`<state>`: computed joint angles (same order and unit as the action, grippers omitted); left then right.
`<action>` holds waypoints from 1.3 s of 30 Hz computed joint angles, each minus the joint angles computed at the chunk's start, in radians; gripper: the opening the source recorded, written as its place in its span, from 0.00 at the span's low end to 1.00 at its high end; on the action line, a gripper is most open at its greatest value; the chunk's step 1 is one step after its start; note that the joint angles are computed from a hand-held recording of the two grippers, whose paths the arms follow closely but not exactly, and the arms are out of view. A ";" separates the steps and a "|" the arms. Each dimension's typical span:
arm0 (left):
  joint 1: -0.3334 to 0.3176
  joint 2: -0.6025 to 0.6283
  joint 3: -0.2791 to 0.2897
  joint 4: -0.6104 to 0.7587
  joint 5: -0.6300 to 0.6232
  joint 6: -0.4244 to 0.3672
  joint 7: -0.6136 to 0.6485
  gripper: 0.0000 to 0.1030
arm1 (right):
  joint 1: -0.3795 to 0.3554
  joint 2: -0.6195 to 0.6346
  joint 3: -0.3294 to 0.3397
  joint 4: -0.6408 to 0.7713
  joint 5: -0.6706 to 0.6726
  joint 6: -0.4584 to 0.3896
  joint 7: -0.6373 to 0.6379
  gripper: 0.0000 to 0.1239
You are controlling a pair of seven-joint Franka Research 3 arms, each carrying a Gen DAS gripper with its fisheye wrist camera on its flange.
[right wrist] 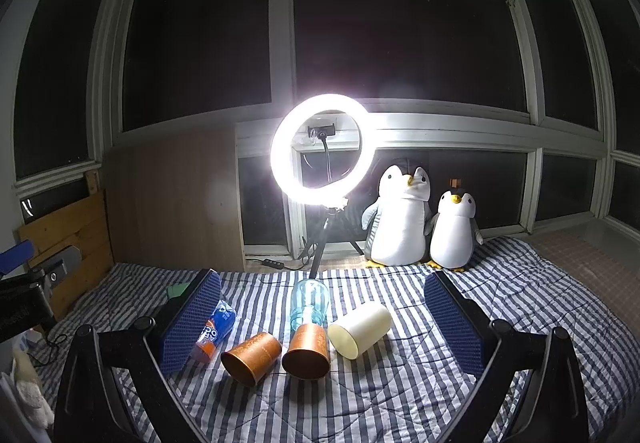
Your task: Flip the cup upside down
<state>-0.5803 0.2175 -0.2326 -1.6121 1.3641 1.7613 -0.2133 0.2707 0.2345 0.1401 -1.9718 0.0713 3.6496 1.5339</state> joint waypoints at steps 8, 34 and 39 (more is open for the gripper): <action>0.004 -0.002 0.001 -0.003 0.000 0.005 0.001 0.99 | 0.004 0.003 -0.001 0.006 0.013 -0.001 -0.004 0.81; 0.011 0.002 0.005 -0.001 -0.007 0.022 0.002 0.99 | 0.009 0.016 -0.006 0.025 0.033 0.018 -0.018 0.81; 0.011 0.008 0.005 0.004 -0.008 0.021 0.002 0.99 | 0.010 0.016 -0.005 0.027 0.034 0.020 -0.020 0.82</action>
<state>-0.5694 0.2257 -0.2273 -1.6084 1.3558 1.7826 -0.2116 0.2809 0.2509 0.1347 -1.9448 0.1050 3.6693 1.5138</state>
